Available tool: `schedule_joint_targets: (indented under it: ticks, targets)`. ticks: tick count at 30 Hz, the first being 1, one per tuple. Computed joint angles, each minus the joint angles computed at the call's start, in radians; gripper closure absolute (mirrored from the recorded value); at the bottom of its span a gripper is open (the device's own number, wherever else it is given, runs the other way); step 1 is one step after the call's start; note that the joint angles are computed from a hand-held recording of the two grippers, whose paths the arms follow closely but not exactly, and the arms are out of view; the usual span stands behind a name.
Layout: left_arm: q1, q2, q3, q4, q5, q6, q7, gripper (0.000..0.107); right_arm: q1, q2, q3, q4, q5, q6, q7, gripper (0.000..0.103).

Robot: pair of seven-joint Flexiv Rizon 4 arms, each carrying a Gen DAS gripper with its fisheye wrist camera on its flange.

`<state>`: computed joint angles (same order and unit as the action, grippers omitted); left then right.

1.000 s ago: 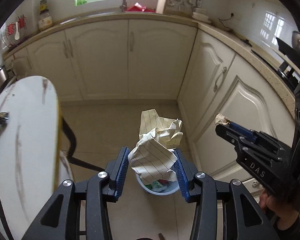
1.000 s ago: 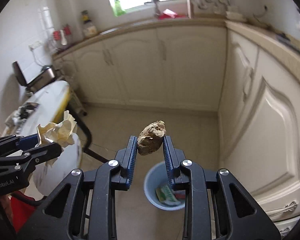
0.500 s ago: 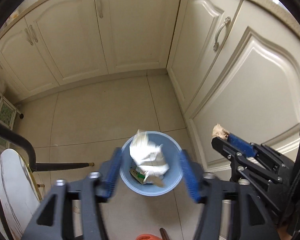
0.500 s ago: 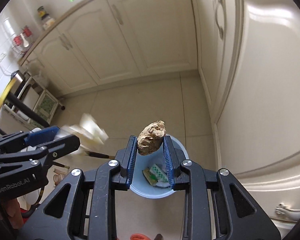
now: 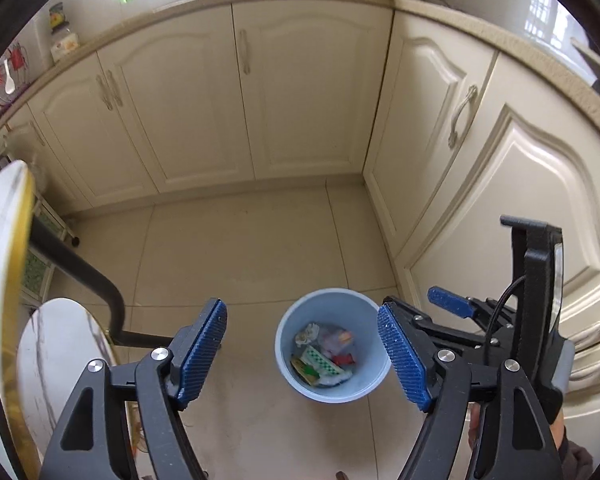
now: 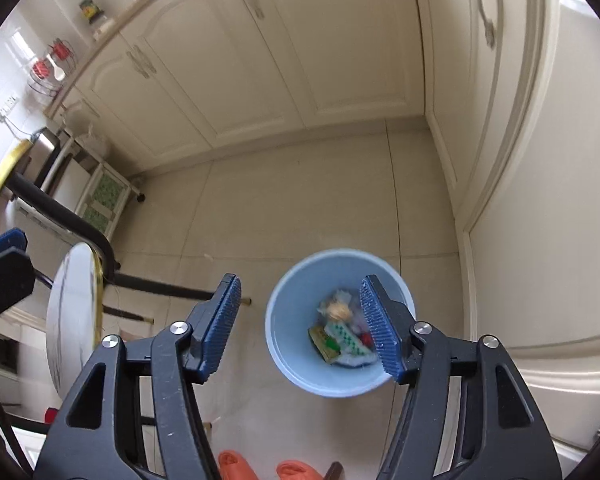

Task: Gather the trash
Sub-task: 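Move both open grippers back over the table, then grasp the white sachet with the right gripper while the left gripper grasps the small brown lump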

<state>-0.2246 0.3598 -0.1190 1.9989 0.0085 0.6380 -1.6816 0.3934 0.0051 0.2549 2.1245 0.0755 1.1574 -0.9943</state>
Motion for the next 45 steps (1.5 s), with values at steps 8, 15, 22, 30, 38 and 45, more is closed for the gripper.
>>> schedule_joint_targets:
  ticks: [8, 15, 22, 30, 38, 45]
  targets:
    - [-0.032, 0.259, 0.004, 0.047, -0.007, -0.039, -0.035, 0.03, 0.022, 0.177, 0.024, -0.008, -0.035, -0.056, 0.052, 0.014]
    - [0.023, 0.53, 0.036, 0.045, 0.007, -0.141, -0.019, 0.014, 0.069, 0.271, 0.075, -0.086, -0.145, -0.104, 0.092, 0.005]
    - [0.159, 0.777, 0.127, 0.0, 0.071, -0.381, 0.064, 0.007, 0.174, 0.182, 0.14, -0.262, -0.272, -0.17, 0.089, 0.0]
    - [0.359, 0.884, 0.311, -0.102, 0.186, -0.629, 0.203, 0.006, 0.368, -0.078, 0.171, -0.532, -0.432, -0.32, 0.111, 0.0]
    - [0.508, 0.819, 0.439, -0.163, 0.22, -0.667, 0.284, 0.006, 0.548, -0.353, 0.112, -0.847, -0.393, -0.486, 0.054, 0.0]
    - [0.56, 0.709, 0.513, -0.152, 0.197, -0.59, 0.351, 0.006, 0.653, -0.514, 0.023, -1.044, -0.415, -0.601, 0.077, 0.003]
